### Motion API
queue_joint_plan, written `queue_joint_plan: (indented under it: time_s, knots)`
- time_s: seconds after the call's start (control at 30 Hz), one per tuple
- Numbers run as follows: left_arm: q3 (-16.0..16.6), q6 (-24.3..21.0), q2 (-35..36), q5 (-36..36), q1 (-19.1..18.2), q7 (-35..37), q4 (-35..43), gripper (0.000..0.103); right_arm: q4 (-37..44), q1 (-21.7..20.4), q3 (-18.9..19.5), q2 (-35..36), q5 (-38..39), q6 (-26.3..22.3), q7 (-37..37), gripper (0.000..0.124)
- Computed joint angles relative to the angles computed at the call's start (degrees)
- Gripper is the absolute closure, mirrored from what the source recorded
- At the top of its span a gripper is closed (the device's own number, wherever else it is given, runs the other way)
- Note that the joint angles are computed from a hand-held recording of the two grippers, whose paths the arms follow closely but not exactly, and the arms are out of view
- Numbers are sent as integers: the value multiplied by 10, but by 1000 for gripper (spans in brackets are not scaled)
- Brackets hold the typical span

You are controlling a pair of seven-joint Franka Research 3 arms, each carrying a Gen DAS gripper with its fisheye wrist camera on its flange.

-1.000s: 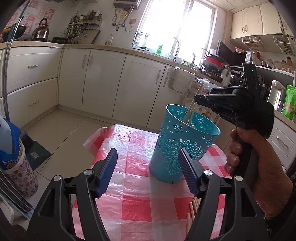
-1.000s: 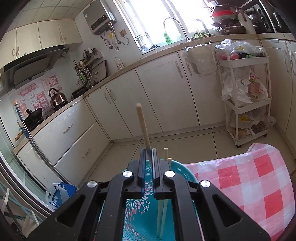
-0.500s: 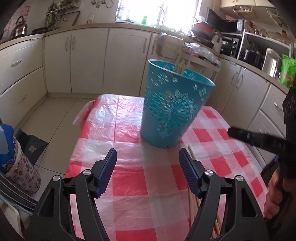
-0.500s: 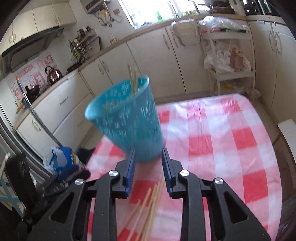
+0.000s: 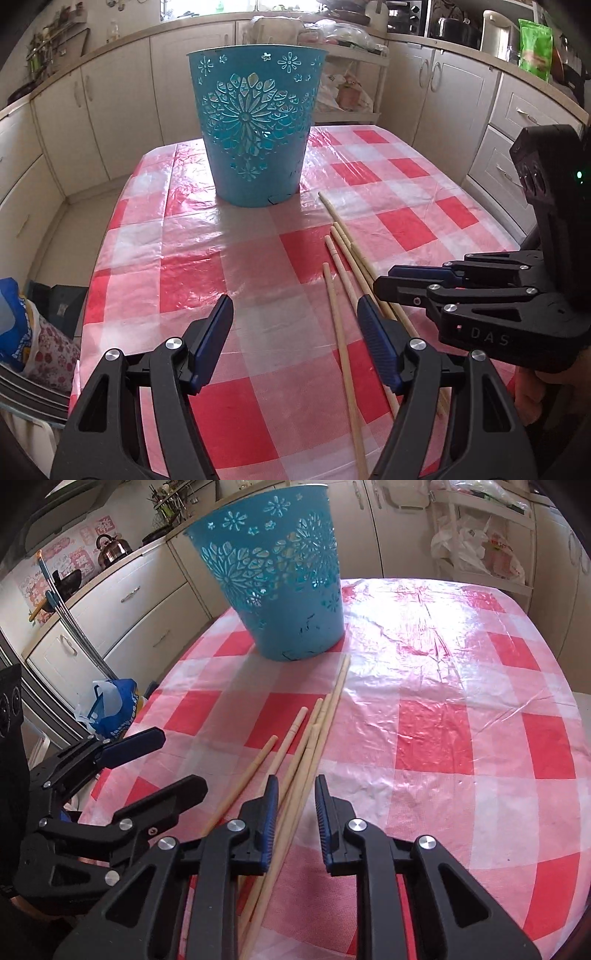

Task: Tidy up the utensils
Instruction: 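Return the right gripper to the table and grasp a chopstick, then close the left gripper on a chopstick beside the right gripper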

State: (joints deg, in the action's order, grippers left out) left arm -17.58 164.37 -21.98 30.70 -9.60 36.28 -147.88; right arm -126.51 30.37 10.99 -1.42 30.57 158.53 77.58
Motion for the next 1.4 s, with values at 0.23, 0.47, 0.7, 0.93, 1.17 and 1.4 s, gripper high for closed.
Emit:
queue_joint_plan:
  time_s: [0.23, 0.47, 0.7, 0.93, 1.17, 1.4]
  knots:
    - [22, -14, 28, -42, -34, 49, 12, 37, -17, -4, -12, -14, 118, 3, -68, 118]
    - [32, -27, 62, -82, -50, 89, 36, 40, -22, -13, -16, -20, 130, 21, -58, 118]
    - [32, -34, 73, -91, -46, 94, 49, 58, -26, -18, -12, -20, 54, 40, -11, 118]
    - [51, -43, 72, -140, -62, 139, 52, 78, -29, -17, -11, -19, 10, 49, 17, 118]
    - [49, -52, 59, -169, -59, 152, 48, 78, -31, -15, -13, -24, 18, 55, 12, 118]
    - [32, -88, 65, -135, -45, 125, 63, 78, -31, -19, -11, -22, -20, 56, 37, 117]
